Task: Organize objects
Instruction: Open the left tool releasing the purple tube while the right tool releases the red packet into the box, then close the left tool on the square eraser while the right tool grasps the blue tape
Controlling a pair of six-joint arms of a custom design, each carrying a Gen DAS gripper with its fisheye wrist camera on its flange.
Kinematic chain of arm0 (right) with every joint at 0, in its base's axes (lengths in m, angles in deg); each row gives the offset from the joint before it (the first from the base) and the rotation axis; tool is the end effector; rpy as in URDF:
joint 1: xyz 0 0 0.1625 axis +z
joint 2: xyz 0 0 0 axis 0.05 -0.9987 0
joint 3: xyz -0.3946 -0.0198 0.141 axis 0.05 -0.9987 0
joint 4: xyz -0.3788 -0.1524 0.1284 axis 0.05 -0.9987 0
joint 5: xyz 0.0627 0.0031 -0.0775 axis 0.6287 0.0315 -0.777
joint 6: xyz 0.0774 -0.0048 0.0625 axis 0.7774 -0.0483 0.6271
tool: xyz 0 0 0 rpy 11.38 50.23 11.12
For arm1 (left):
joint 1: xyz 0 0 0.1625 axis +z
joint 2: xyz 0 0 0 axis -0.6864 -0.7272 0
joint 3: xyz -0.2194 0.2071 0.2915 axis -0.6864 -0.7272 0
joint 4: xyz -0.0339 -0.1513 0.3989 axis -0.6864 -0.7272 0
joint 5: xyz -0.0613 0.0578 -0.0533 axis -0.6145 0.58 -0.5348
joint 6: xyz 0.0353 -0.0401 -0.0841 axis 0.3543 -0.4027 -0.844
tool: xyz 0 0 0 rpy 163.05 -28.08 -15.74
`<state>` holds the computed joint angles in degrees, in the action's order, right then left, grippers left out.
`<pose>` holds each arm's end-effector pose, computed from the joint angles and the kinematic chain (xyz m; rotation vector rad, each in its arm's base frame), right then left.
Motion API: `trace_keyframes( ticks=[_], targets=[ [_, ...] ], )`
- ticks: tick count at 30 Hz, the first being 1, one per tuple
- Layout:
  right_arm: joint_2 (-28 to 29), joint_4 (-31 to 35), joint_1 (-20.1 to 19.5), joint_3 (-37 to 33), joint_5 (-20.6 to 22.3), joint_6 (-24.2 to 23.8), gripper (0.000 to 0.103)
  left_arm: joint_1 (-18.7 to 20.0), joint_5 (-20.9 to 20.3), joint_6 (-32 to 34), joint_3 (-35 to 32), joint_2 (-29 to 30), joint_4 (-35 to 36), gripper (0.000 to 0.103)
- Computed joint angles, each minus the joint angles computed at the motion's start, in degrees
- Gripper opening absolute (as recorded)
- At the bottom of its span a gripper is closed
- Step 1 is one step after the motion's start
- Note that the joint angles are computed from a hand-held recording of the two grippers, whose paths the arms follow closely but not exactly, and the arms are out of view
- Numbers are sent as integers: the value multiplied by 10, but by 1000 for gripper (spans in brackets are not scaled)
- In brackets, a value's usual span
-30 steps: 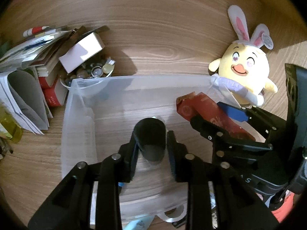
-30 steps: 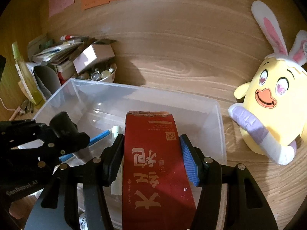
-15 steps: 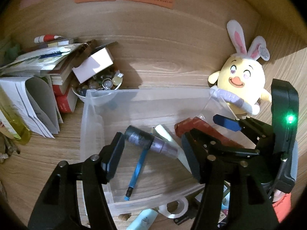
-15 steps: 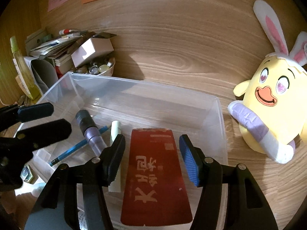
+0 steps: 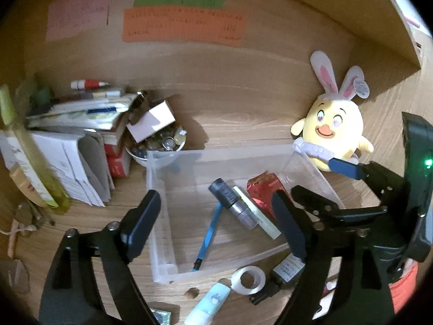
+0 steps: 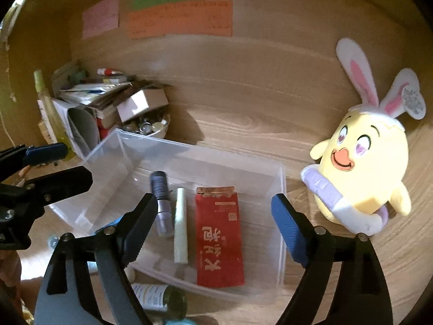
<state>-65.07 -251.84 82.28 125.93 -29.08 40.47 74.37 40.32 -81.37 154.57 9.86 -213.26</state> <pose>0.0529 -0.4720 0.3509 0.4651 -2.1164 0.9834 -0.4504 -0.5060 -0.0063 0.8111 2.4327 -0.9086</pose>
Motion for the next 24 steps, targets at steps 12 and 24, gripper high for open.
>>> trace_keyframes(
  ticks=[12,24],
  targets=[
    [-69,-34,-4,69,38,-18,100,-30,28,1,51,-28,-19,99],
    [-119,-27,-33,120,68,-12,101,-32,26,-51,113,-68,28,100]
  ],
)
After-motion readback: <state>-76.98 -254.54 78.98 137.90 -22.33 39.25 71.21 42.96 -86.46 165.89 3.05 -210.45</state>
